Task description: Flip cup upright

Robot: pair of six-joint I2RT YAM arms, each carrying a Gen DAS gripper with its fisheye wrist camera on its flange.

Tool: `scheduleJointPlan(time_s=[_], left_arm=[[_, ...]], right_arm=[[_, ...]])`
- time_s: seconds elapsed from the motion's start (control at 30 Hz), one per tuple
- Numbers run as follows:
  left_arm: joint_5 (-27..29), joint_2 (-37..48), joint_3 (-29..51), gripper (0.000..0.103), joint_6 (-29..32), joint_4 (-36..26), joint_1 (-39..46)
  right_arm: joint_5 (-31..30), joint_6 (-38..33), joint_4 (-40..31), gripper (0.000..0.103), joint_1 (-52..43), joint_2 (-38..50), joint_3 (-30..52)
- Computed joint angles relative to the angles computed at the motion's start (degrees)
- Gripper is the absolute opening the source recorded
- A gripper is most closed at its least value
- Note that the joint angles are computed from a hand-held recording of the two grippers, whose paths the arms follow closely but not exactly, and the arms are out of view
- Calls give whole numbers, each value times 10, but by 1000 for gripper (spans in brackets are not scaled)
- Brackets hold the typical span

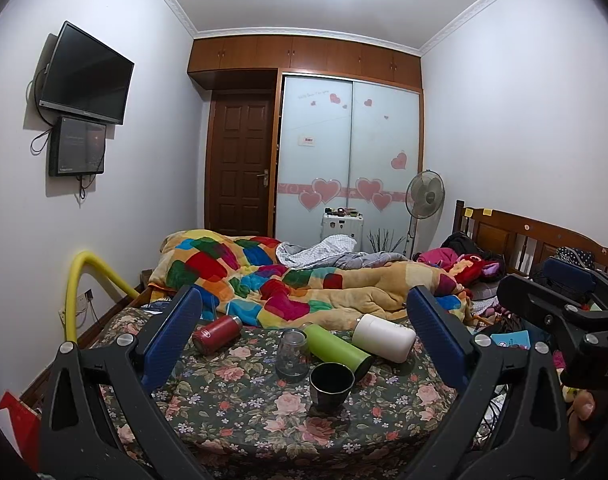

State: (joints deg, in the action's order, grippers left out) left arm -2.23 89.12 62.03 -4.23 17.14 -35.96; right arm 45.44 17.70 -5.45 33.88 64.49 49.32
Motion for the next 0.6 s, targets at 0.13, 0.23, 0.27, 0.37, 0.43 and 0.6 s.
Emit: scheduleJointPlan(time_s=[0.13, 0.23, 0.27, 0.37, 0.43, 0.6], left_arm=[[2, 1, 0, 103, 0, 1, -1], [3, -1, -5, 103, 0, 6, -3], [3, -2, -7, 103, 0, 8, -4], [1, -4, -10, 103, 1, 10, -7], [3, -2, -8, 103, 1, 8, -8], [12, 0, -2, 103, -1, 2, -4]], right_arm=[[0, -1, 2, 103, -1, 0, -1], [1, 0, 0, 103, 0, -1, 0], [2, 0, 1, 103, 1, -1, 0], [2, 0, 0, 103, 0, 0, 0], [1, 0, 0, 103, 0, 0, 0], [2, 1, 0, 103, 0, 0, 0]])
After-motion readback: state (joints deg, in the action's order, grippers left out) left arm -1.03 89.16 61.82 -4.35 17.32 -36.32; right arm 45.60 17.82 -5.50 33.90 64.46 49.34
